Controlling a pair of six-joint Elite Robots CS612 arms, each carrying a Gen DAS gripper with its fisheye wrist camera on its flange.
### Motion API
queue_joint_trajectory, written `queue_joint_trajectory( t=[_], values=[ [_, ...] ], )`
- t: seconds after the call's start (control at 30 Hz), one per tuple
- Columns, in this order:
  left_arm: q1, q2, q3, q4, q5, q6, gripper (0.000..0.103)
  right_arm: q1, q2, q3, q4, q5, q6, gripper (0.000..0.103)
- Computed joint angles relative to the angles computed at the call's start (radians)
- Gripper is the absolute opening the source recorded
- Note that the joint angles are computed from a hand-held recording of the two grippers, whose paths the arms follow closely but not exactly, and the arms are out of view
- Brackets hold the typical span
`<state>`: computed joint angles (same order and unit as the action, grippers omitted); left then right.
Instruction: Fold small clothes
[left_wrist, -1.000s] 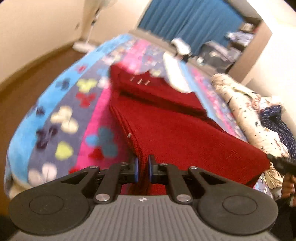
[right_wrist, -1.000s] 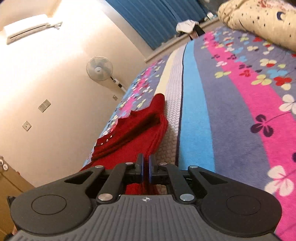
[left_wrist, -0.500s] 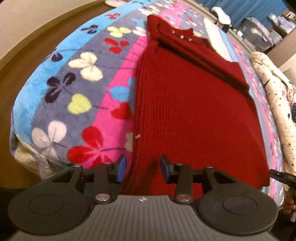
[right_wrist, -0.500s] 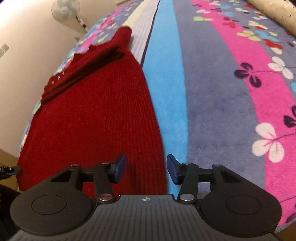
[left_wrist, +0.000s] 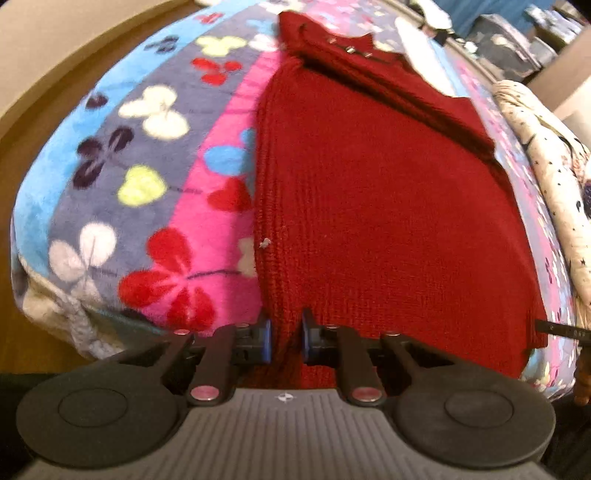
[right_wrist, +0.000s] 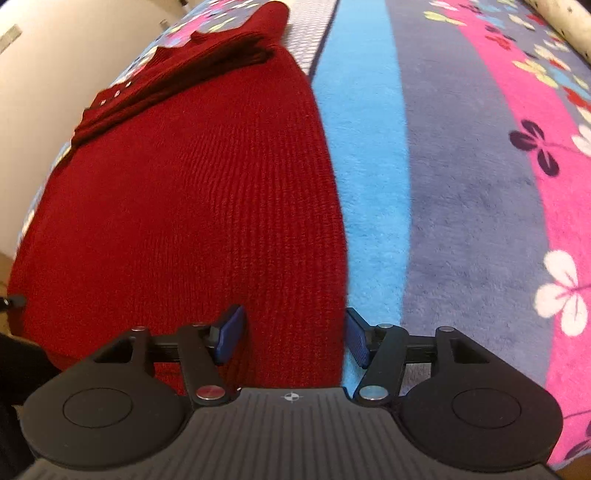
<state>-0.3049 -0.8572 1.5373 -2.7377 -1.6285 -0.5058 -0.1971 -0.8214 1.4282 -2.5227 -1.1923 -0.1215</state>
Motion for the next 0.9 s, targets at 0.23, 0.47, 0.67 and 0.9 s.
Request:
queue_joint_trajectory(
  t=[0.23,0.47,0.67,0.9],
  values=[
    [-0.002,-0.003,0.004,-0.005,-0.001,-0.018,0.018,-0.015,-0.007,0.019,-0.064,0.052,0.013,0.022],
    [-0.005,0.005,-0.011,0.028,0.007,0.002,0.023,-0.003,0.000,0.001,-0.013,0.000,0.004,0.033],
    [-0.006,0.007,-0.014,0.034,0.013,0.016,0.023,0.001,0.003,-0.001,-0.018,-0.014,-0.003,0.030],
    [-0.018,-0.001,0.008,-0.042,0.043,0.076,0.014,-0.005,-0.009,0.024,-0.087,0.022,-0.021,0.020]
  ],
)
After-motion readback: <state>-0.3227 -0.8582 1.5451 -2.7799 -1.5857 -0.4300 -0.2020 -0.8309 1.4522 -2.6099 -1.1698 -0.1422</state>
